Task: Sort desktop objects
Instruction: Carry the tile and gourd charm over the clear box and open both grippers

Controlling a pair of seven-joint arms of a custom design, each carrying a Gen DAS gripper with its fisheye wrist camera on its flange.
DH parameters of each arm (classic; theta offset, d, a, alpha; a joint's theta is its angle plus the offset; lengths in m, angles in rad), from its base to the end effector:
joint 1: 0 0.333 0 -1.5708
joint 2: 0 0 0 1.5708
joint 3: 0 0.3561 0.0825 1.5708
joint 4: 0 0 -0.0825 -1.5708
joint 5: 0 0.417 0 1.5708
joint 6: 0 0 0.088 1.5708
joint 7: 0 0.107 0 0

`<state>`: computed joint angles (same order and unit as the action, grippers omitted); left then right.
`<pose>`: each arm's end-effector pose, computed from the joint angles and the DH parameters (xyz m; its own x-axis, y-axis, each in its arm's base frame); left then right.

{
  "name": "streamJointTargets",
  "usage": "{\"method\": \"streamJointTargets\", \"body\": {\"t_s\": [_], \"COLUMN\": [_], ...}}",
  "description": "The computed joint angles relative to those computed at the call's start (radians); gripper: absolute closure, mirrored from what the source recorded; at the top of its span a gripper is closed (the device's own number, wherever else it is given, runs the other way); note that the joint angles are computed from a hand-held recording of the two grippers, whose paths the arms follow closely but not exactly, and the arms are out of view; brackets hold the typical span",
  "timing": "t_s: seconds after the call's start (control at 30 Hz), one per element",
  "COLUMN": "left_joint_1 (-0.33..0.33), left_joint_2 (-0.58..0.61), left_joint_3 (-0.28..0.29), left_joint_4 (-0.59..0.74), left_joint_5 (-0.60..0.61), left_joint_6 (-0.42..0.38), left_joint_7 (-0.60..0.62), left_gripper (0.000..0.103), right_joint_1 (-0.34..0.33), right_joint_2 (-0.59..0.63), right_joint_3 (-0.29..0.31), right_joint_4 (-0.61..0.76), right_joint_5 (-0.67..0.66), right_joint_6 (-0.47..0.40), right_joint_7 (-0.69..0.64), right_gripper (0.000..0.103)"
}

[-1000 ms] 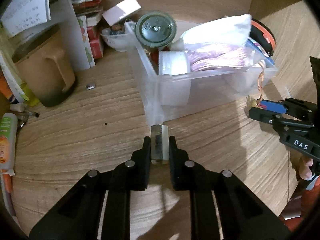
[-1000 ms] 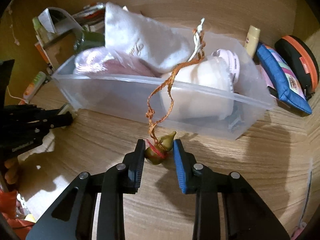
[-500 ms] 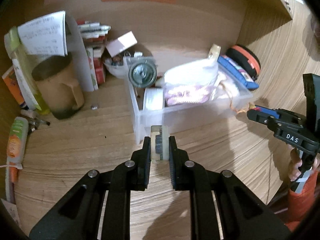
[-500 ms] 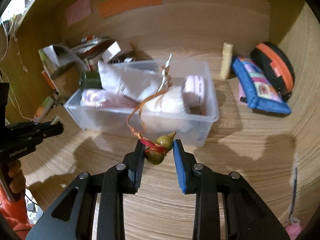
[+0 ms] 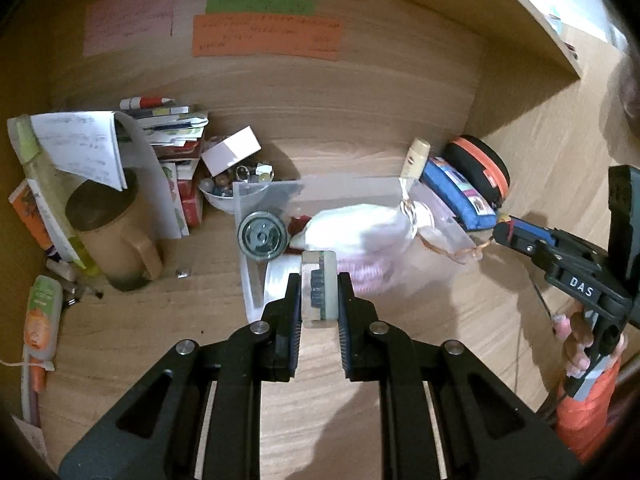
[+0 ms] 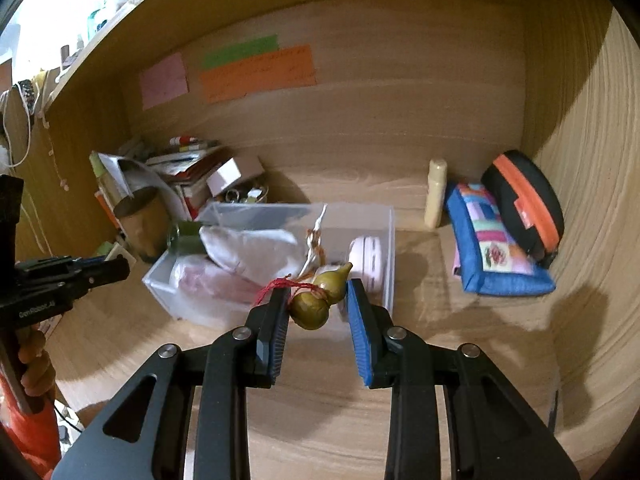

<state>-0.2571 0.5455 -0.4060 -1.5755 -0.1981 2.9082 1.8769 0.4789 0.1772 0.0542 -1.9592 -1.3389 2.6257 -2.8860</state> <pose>0.6672 -0.4191 0.4566 -0.6521 -0.7428 0.1518 -0.5708 0.3492 -0.7432 0.5561 0.3531 0.4470 -0.1645 -0.9787 -0.1227 -0.5460 0.1939 -0.8150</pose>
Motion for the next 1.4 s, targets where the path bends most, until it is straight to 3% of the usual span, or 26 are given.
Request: {"method": "streamJointTargets", "body": {"t_s": [0.23, 0.3, 0.5, 0.6, 0.93, 1.07, 1.17, 1.23, 1.4], "left_joint_1": [-0.065, -0.093, -0.119, -0.124, -0.111, -0.095, -0.085, -0.076, -0.06], "left_joint_2": [0.076, 0.1, 0.175, 0.193, 0.217, 0.205, 0.193, 0.187, 0.165], "left_joint_3": [0.051, 0.08, 0.093, 0.091, 0.067, 0.049, 0.041, 0.031, 0.014], "left_joint_4": [0.134, 0.17, 0.281, 0.307, 0.341, 0.321, 0.298, 0.288, 0.248], "left_joint_5": [0.053, 0.08, 0.111, 0.12, 0.097, 0.074, 0.062, 0.051, 0.028], "left_joint_6": [-0.06, -0.072, -0.152, -0.166, -0.207, -0.2, -0.182, -0.176, -0.129], "left_joint_7": [-0.058, -0.084, -0.103, -0.1, -0.063, -0.033, -0.006, 0.014, 0.056], "left_gripper": [0.087, 0.087, 0.087, 0.087, 0.087, 0.075, 0.074, 0.071, 0.058], "right_joint_1": [-0.029, -0.039, -0.032, -0.005, 0.013, 0.015, 0.018, 0.014, 0.027], "right_joint_2": [0.016, 0.036, 0.089, 0.104, 0.128, 0.125, 0.119, 0.112, 0.094], "right_joint_3": [-0.017, -0.022, -0.048, -0.067, -0.085, -0.088, -0.089, -0.089, -0.09], "right_joint_4": [0.018, 0.028, 0.056, 0.07, 0.092, 0.087, 0.08, 0.068, 0.055], "right_joint_5": [0.03, 0.069, 0.193, 0.211, 0.244, 0.263, 0.272, 0.272, 0.226], "right_joint_6": [0.04, 0.065, 0.079, 0.023, 0.008, 0.014, 0.015, 0.039, 0.034], "right_joint_7": [-0.034, -0.069, -0.189, -0.211, -0.272, -0.284, -0.281, -0.274, -0.227], "right_gripper": [0.077, 0.077, 0.077, 0.077, 0.077, 0.077, 0.077, 0.074, 0.051]}}
